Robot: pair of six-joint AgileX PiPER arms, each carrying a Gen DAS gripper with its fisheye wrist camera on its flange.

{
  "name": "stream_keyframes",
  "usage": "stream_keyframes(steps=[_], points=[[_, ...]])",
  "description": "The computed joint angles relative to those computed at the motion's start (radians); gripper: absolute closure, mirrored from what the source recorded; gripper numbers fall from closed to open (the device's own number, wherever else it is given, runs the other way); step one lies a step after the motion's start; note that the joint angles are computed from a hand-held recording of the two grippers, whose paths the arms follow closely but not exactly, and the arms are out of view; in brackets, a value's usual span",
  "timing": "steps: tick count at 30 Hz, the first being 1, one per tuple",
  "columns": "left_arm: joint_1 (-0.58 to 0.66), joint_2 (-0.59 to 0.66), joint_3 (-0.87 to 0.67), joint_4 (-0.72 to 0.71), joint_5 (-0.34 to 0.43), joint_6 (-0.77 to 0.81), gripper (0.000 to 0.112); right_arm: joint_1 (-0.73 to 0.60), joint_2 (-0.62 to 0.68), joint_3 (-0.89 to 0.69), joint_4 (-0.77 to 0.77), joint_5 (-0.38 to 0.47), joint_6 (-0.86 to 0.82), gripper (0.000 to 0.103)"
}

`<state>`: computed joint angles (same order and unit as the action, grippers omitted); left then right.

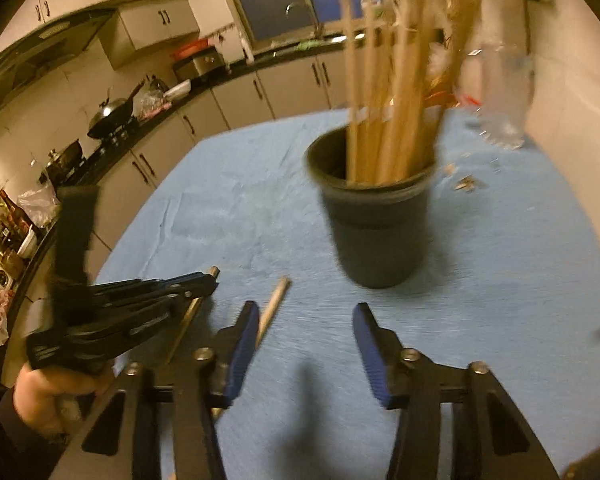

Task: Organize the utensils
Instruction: 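Close the right tool on a wooden chopstick while the left tool grasps another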

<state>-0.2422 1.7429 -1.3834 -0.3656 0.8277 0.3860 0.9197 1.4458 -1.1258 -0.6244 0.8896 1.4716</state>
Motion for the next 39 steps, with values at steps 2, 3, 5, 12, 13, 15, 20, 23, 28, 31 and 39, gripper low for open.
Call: stream_keyframes(steps=[2,3,5,12,13,15,20,23,28,31,39], points=[[0.037,-0.004,0.01,-0.04,0.012,0.048,0.105,-0.026,0.071,-0.042,0.024,-0.035,-0.038,0.056],[0.053,-0.005,0.014,-0.059,0.017,0.069,0.105,-0.035,0.105,-0.066,0.034,-0.046,-0.057,0.057],[0.076,-0.004,0.017,-0.095,0.035,0.104,0.105,-0.049,0.175,-0.123,0.052,-0.046,-0.096,0.06],[0.081,0.004,0.01,-0.108,0.033,0.125,0.104,-0.065,0.348,-0.296,0.046,0.101,-0.136,0.076],[0.08,0.002,0.011,-0.106,0.03,0.124,0.104,-0.066,0.353,-0.299,0.037,0.107,-0.132,0.086],[0.061,0.009,0.007,-0.085,0.007,0.1,0.104,-0.071,0.351,-0.288,0.026,0.095,-0.132,0.091],[0.023,-0.007,0.034,-0.036,-0.05,0.049,0.105,-0.069,0.292,-0.22,0.014,0.04,-0.103,0.094],[0.019,-0.045,0.073,-0.028,-0.075,0.035,0.105,-0.051,0.231,-0.189,-0.005,0.037,-0.096,0.095],[0.039,-0.136,0.096,-0.055,-0.054,0.059,0.105,-0.005,0.136,-0.177,-0.051,0.067,-0.075,0.095],[0.047,-0.196,0.083,-0.068,-0.027,0.063,0.105,0.041,0.086,-0.204,-0.085,0.12,-0.075,0.095],[0.086,-0.339,0.033,-0.147,0.056,0.099,0.105,0.216,0.005,-0.325,-0.199,0.303,-0.085,0.095]])
